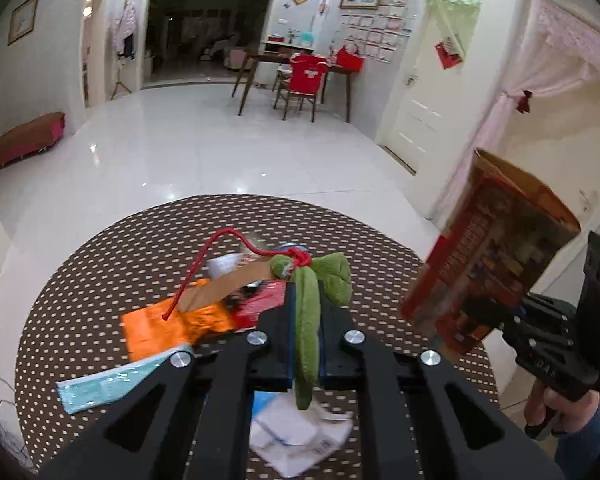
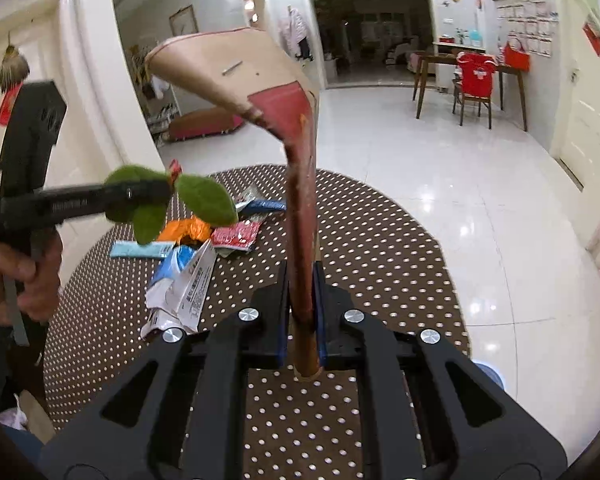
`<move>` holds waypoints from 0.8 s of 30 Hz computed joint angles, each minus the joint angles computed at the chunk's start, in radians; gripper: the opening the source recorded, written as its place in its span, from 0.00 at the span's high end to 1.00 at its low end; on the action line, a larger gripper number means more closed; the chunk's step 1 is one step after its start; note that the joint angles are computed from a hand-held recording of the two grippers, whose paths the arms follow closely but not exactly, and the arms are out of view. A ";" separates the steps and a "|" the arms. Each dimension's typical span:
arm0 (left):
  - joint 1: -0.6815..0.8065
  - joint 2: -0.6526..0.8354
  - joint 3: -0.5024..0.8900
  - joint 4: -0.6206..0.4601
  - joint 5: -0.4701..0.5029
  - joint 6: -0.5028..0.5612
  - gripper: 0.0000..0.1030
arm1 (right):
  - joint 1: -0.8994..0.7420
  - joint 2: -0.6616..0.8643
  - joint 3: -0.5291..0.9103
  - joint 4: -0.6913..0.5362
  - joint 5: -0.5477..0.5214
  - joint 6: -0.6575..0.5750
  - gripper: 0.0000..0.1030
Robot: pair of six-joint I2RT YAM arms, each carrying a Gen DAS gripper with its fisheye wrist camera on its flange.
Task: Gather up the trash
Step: 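Grasp the cardboard box with the right tool while the left tool holds the plush toy, then carry the cardboard box to the wastebasket and open the right tool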
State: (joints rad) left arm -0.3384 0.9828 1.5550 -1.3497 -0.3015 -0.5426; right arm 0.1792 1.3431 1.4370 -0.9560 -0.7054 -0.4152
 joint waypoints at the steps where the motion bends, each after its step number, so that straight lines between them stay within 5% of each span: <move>1: -0.053 0.019 0.014 -0.002 -0.030 -0.027 0.93 | -0.024 0.001 0.011 -0.007 -0.015 -0.002 0.90; 14: -0.329 0.344 0.226 0.099 -0.107 -0.090 0.93 | -0.410 0.234 0.247 -0.124 -0.158 -0.080 0.90; 24: -0.351 0.705 0.447 0.202 0.008 -0.003 0.93 | -0.554 0.487 0.327 -0.090 -0.035 -0.068 0.90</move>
